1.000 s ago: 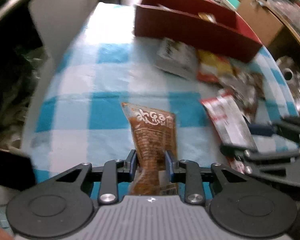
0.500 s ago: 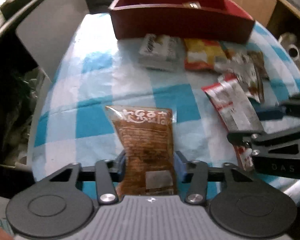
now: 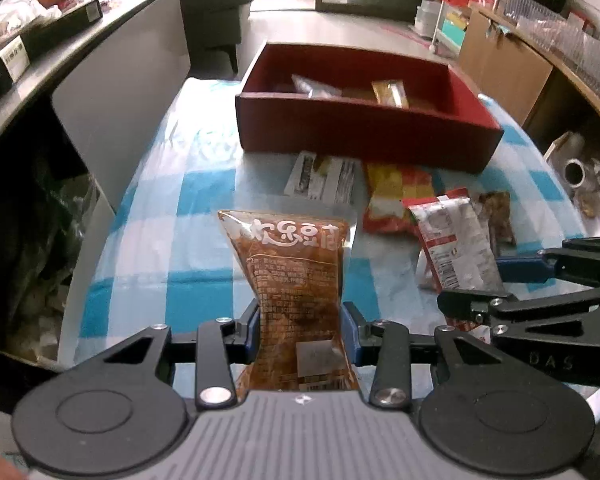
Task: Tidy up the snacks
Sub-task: 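Lift both packets and carry them over the red box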
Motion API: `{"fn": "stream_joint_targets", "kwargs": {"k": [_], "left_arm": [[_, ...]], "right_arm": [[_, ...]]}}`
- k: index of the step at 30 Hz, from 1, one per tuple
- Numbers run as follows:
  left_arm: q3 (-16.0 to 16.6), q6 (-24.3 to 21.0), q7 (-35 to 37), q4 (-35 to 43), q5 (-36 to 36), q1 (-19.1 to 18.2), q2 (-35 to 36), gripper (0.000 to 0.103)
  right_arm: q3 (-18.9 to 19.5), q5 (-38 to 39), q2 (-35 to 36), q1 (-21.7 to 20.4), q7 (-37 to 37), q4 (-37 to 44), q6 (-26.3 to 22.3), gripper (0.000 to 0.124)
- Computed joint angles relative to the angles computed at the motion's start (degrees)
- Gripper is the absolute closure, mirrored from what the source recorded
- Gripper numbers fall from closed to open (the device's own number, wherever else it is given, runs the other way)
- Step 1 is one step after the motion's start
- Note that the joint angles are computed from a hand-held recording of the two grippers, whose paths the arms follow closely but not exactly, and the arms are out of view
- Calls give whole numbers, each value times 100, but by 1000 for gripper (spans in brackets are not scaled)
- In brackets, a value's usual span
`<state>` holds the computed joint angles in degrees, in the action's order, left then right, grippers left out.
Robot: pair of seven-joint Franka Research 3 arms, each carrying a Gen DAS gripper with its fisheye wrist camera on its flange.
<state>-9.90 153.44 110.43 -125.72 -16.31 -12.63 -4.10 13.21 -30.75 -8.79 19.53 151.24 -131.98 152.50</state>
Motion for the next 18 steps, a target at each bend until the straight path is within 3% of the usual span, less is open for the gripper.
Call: {"fn": "stream_joint_targets", "kwargs": {"k": [18], "left_arm": [[-126, 568, 31, 520, -82, -33, 292, 68]], "right_arm": [[55, -728, -165, -351, 587, 138, 114, 67]]}}
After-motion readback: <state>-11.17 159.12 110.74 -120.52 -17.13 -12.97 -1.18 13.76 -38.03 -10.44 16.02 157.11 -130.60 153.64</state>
